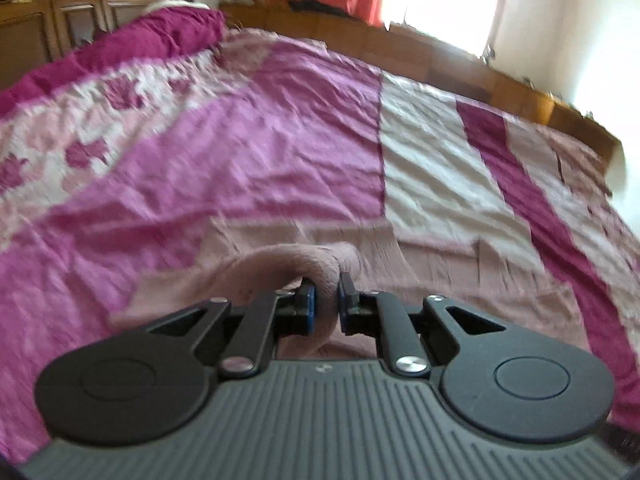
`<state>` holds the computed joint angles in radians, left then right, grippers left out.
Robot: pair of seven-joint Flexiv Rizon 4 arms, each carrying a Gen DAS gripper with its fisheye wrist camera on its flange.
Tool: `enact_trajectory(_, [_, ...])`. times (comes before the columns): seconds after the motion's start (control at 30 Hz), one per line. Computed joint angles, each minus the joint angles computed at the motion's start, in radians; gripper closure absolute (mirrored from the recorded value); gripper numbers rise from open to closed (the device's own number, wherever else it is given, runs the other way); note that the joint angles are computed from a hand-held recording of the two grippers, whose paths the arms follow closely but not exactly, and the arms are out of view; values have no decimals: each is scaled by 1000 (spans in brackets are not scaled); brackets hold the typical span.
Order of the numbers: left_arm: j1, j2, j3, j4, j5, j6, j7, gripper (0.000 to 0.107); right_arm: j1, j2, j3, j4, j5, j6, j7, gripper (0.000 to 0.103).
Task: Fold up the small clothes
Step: 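Lift the sleeve with the left gripper, fold it across the body, open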
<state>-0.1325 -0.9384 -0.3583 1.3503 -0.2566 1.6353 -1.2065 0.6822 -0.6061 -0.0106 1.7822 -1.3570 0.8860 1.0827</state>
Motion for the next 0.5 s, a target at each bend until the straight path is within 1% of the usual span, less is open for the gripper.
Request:
enact_trajectory(0.17, [-48,-9,66,3,-2,-66,-5,93,-2,2,1,4,-10,3,13,7])
enact_trajectory(0.2, [-60,-8,86,3,-2,-83,-7,92,-2,2,1,4,-12,3,14,7])
enact_trajectory(0.27, [-97,-2,150,-1,-12,-117,-40,91,-3,1,1,4,-14,5,16,7])
enact_trajectory(0.33, [-100,-2,161,-8,-16,-153,-50,91,-3,1,2,4,-14,4,16,7])
enact_trajectory(0.43, [-90,7,156,0,-22,-189,-54,80,-3,0,2,3,-14,5,17,7])
enact_trajectory(0.5, [-80,14,145,8,-23,-200,-46,69,-3,0,2,3,-15,6,17,7])
